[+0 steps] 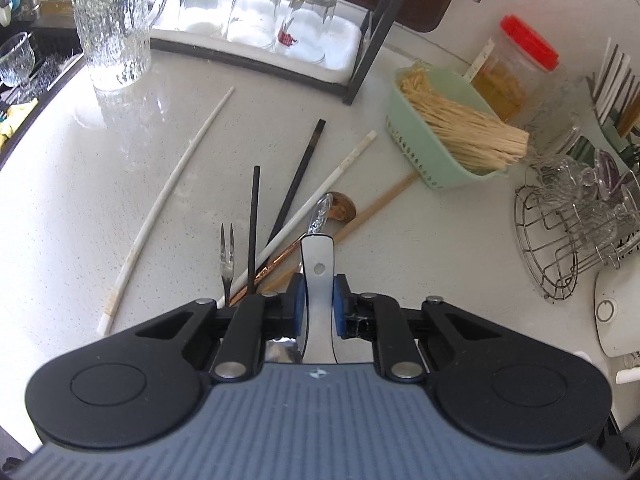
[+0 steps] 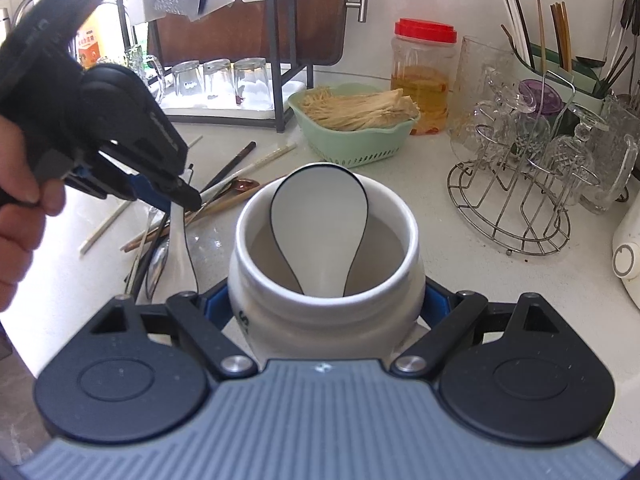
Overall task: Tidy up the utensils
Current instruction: 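Lift the held spoon with the left tool toward the mug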
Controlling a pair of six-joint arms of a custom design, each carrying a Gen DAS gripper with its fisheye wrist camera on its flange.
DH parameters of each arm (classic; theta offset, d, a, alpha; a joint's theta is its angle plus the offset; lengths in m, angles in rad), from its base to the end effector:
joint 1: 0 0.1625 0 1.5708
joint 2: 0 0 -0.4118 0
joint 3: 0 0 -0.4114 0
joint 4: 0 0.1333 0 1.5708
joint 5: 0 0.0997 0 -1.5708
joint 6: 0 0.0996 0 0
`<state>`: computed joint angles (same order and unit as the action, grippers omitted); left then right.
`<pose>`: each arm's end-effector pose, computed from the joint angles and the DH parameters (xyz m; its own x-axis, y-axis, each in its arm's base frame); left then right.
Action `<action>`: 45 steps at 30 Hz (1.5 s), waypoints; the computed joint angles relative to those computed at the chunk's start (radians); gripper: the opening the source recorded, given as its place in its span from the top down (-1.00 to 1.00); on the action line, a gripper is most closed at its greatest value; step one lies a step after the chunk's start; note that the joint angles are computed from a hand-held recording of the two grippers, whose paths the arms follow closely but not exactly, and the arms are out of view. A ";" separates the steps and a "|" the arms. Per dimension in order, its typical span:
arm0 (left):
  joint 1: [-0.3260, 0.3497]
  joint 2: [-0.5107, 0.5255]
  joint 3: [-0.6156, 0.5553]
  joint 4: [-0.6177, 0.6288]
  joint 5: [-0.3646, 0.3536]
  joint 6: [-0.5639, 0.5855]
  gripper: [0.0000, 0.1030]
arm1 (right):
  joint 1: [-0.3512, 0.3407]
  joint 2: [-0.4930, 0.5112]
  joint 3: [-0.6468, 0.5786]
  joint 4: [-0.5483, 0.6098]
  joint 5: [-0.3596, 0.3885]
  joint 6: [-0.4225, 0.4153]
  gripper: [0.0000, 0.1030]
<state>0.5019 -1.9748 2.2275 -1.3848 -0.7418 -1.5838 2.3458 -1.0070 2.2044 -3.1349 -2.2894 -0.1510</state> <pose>-0.1619 -0.3247 0.3350 -0.7929 -0.4452 -0.4160 -0.0608 0.7372 -0.6729 0.3913 -0.3027 0.0933 -0.5967 -0.4543 0.6615 -0.7515 0.6055 -0.2620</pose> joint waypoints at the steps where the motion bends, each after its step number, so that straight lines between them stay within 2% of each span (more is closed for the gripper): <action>1: -0.010 -0.006 0.002 0.005 0.000 -0.004 0.67 | 0.000 0.002 0.000 -0.004 0.000 -0.002 -0.78; 10: -0.113 -0.035 -0.015 0.073 0.022 -0.062 0.68 | 0.001 0.006 -0.005 0.003 -0.008 0.001 -0.78; 18: -0.188 -0.062 -0.027 0.129 0.021 -0.135 0.68 | -0.008 -0.002 -0.006 0.019 0.014 -0.041 -0.79; 24: -0.218 -0.076 -0.032 0.117 0.014 -0.113 0.68 | -0.010 -0.003 -0.004 0.012 0.023 -0.061 -0.79; 37: -0.322 -0.057 -0.101 0.149 0.074 -0.107 0.68 | -0.013 -0.009 -0.007 0.033 0.033 -0.066 -0.79; 45: -0.349 -0.029 -0.123 0.071 0.092 -0.039 0.68 | -0.014 -0.006 -0.002 0.015 0.035 -0.071 -0.79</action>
